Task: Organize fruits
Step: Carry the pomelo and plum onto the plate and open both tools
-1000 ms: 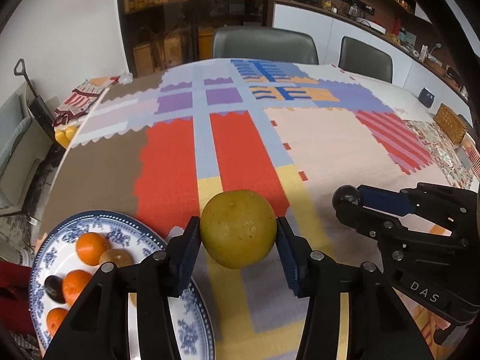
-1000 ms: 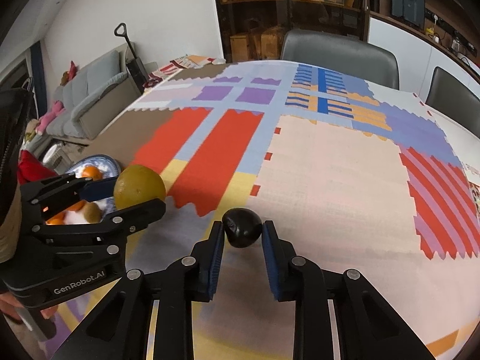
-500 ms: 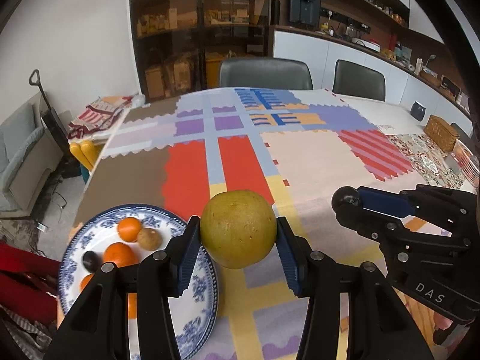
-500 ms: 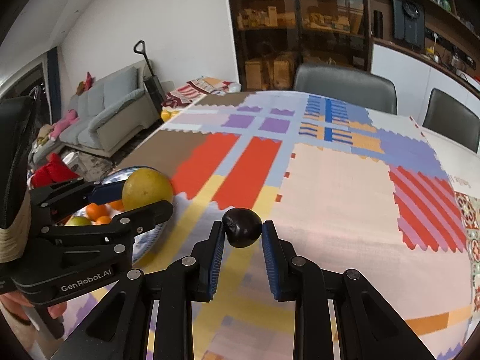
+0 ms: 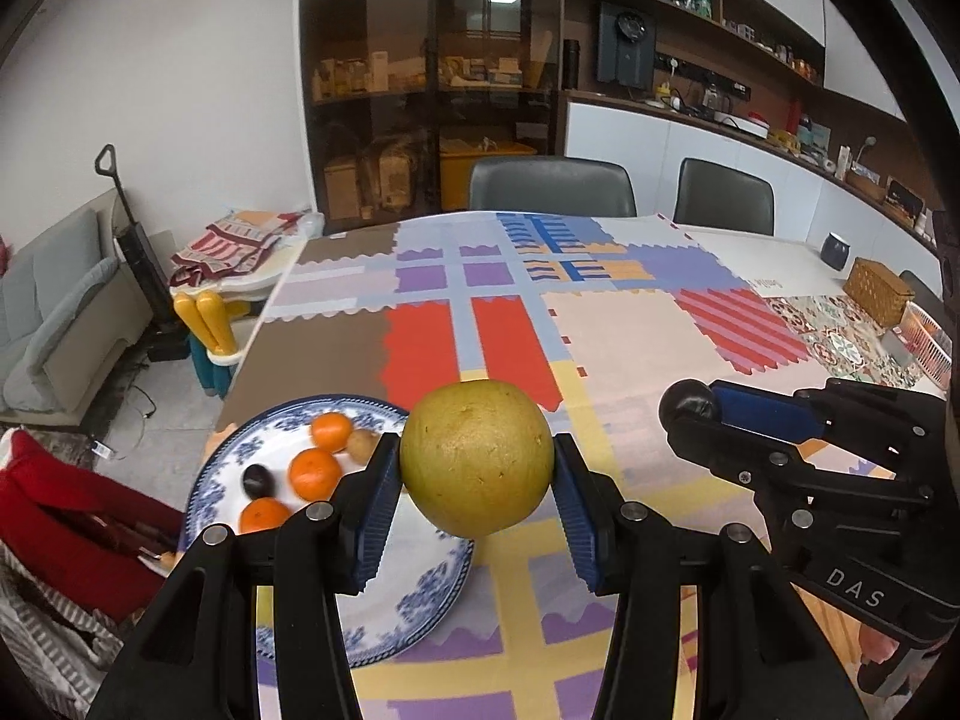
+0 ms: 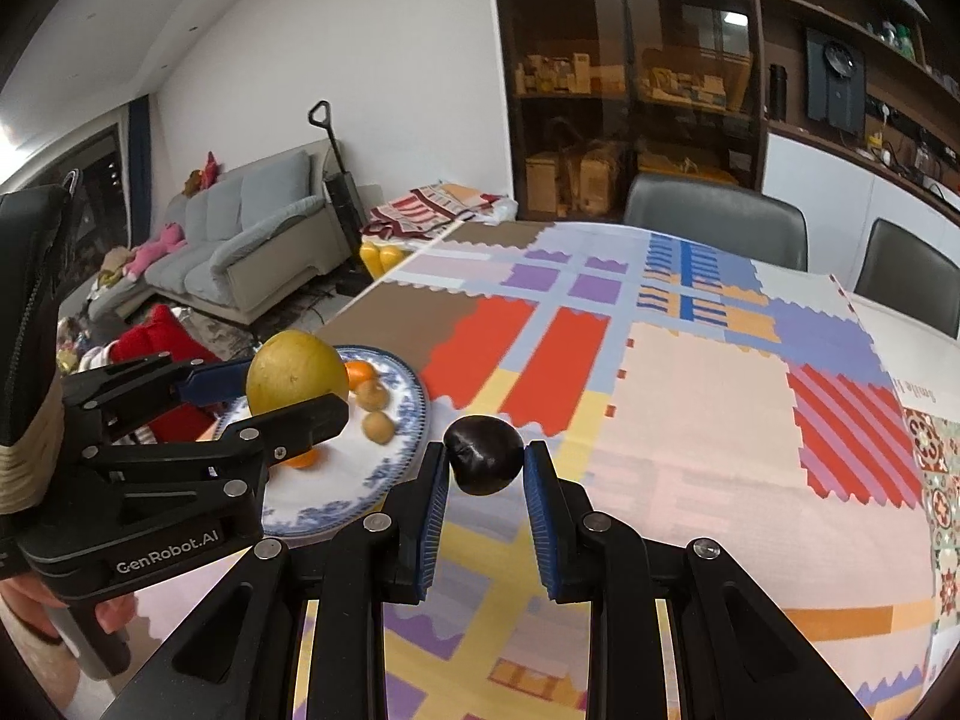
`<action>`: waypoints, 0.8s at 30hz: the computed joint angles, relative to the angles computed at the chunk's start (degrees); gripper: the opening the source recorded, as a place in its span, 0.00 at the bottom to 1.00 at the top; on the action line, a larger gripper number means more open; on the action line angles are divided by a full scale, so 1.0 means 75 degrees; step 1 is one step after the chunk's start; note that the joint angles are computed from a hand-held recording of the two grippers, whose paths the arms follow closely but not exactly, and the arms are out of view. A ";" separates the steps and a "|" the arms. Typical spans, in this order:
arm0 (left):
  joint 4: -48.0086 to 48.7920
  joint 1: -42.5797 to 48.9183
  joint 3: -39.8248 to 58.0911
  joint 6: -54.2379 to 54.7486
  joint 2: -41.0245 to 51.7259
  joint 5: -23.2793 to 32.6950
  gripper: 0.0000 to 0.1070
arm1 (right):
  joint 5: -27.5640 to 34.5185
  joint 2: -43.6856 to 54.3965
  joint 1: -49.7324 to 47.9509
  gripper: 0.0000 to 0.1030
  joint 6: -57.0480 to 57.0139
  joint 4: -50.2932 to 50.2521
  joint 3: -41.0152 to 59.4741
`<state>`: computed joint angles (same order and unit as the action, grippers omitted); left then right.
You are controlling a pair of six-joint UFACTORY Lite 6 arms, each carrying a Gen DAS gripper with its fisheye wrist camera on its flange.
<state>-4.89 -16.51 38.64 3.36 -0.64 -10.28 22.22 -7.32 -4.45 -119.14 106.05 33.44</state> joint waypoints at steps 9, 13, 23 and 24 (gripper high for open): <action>0.2092 0.0692 -0.1062 -0.1814 -0.1490 0.0210 0.45 | -0.0445 -0.0982 0.0920 0.26 0.0404 0.0030 -0.0504; 0.3422 0.1103 -0.1387 -0.2861 -0.2007 0.0294 0.45 | -0.0731 -0.1223 0.1421 0.26 0.0389 0.0251 -0.0611; 0.7562 0.2526 -0.1801 -0.5978 -0.2533 0.0084 0.45 | -0.1375 -0.0847 0.2830 0.26 -0.0742 0.2039 -0.0397; 0.7903 0.2713 -0.1800 -0.6192 -0.2508 0.0010 0.45 | -0.1419 -0.0764 0.2942 0.26 -0.0919 0.2278 -0.0345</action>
